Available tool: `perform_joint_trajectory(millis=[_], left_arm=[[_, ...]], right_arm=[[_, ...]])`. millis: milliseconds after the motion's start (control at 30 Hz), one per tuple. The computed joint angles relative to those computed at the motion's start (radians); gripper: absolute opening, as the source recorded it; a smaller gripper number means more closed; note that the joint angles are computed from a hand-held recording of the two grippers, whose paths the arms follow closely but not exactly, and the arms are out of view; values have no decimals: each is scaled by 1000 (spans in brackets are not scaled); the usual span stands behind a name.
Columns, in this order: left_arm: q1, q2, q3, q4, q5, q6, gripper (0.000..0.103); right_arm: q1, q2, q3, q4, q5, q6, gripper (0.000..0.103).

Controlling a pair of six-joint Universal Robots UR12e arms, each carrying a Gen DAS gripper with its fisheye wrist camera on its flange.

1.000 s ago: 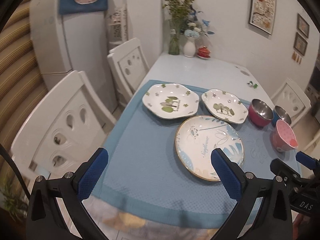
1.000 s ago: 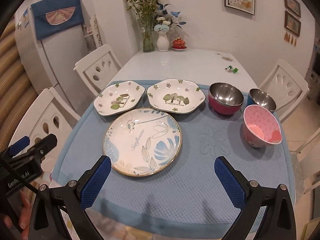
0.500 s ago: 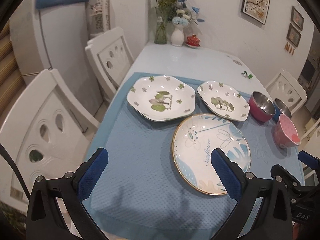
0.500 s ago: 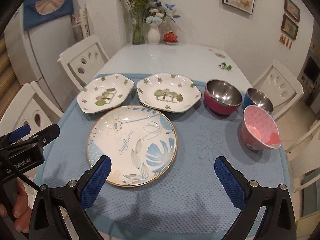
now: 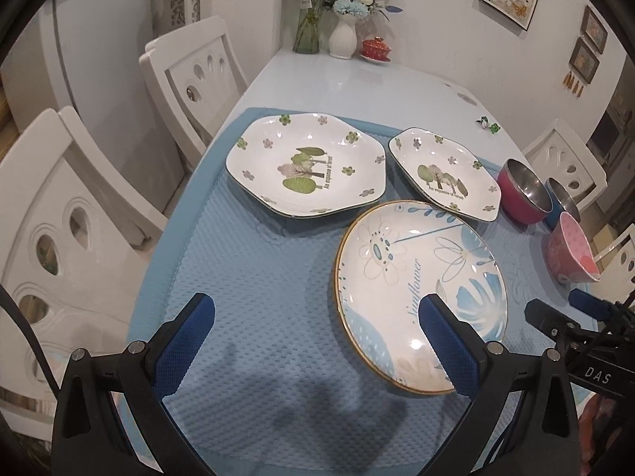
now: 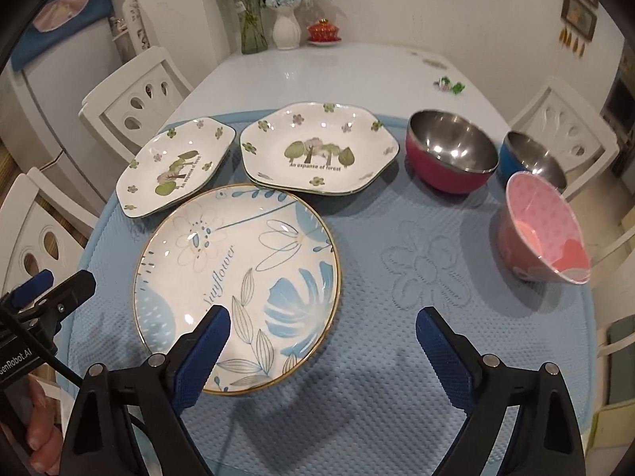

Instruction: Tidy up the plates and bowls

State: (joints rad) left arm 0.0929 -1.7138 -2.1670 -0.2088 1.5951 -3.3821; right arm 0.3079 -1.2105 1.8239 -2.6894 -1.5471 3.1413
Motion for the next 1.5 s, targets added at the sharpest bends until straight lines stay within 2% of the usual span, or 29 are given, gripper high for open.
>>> perform_joint_trajectory(millis=[100,267,333,400,667,833,900,967,1033,1200,1300,1433,1500], left_arm=[[7,-20,8,-2,-25,17,102],[7,-68,40,-30,-33,70,102],[9,-81,50,-45,-43,77,102],[13,-90,53,-45,-60,77,102],[17,-126,76,-55,-83,66,102],[15,-144,87,-60,-95,70,102],[15,-150,91,-62,-102,72,96],[17,-156,95,-73,-114,72,93],[20,-160,96,-81,-127,71,82],[15,-166,92,-60,-110,69,79],[12,-168,91,-50,-94,74,70],[16,-167,88,-37,-116,82,61],[19,-167,83,-22,-140,75,60]], right_arm=[[6,20,-17,17,-28,-12,90],[-13,56,-52,86,31,-1,87],[-18,72,-65,101,39,15,79],[-25,81,-74,117,59,24,75],[-32,111,-104,135,67,30,75],[-25,131,-122,134,51,-2,62],[-24,137,-125,133,48,-5,57],[-28,139,-119,111,64,-5,56],[-29,139,-114,94,75,-11,53],[-32,143,-114,89,103,-15,51],[-34,145,-116,91,118,-9,51],[-32,148,-119,93,142,-30,49],[-30,149,-121,101,159,-46,49]])
